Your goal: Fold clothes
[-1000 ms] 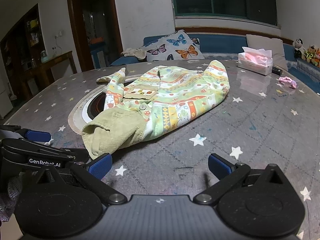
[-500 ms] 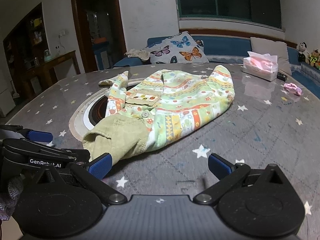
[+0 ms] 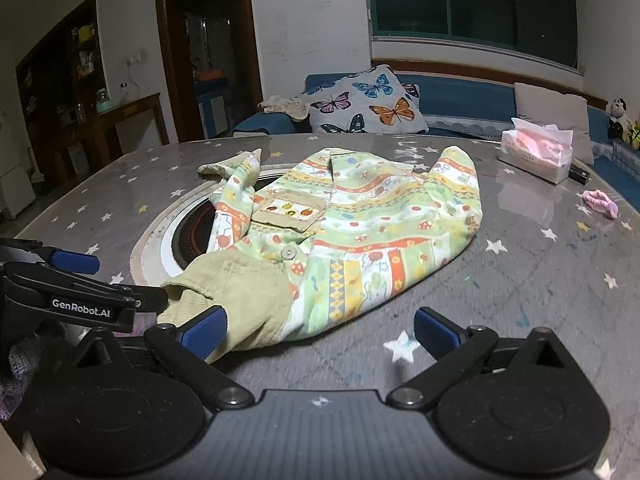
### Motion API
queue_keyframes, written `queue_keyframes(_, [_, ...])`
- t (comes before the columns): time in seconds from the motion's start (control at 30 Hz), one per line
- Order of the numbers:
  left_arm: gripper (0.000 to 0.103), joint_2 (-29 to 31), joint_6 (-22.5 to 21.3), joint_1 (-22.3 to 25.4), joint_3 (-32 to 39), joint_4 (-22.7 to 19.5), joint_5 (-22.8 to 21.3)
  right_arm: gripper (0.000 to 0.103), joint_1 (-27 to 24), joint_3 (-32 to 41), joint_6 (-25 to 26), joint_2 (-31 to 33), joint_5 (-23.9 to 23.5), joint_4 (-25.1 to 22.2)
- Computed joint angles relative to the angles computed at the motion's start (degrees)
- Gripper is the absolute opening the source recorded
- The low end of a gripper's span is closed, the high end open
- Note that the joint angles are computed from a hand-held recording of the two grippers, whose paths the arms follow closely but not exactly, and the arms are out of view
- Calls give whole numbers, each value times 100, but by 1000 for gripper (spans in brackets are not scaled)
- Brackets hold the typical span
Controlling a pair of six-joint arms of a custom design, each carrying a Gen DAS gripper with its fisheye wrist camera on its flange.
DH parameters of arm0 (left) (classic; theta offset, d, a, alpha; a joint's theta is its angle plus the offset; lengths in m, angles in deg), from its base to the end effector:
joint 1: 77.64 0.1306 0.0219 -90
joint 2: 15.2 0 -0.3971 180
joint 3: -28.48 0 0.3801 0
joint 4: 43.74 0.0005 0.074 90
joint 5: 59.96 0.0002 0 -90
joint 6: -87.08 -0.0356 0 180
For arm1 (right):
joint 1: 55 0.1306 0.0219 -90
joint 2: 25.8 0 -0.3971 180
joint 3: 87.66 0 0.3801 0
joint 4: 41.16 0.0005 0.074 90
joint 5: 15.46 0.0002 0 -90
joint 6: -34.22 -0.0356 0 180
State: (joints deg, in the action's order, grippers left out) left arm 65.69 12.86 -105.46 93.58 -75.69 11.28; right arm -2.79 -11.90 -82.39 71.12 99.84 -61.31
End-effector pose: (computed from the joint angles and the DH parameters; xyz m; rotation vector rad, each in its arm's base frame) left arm 0.3563 -0.1756 0.3394 0.0970 2.3454 0.0231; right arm 0.3212 0.3885 0.3174 -0.2708 2.2053 0.2517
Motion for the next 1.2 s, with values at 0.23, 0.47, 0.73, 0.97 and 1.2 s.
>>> queue_keyframes(0.23, [103,49,-137,103,155,-57,116,96,-219,157,51,73,-303,-15])
queue_keyframes(0.47, [103,-155,-247,148,183,-157,194,93,-366,308,259,195,-506,-38])
queue_keyframes(0.73, [97,242,-348,429,722,-20,292,84,-610,629,593,389,-702,-199])
queue_keyframes(0.97, [87,1186,-327,688,1832,-145,435,74,-949,1204,662,698,-913,-408])
queue_keyframes(1.2, [88,2427,-448,750,3170,-615,182,70,-1282,2162,770,1349,-1066,-776])
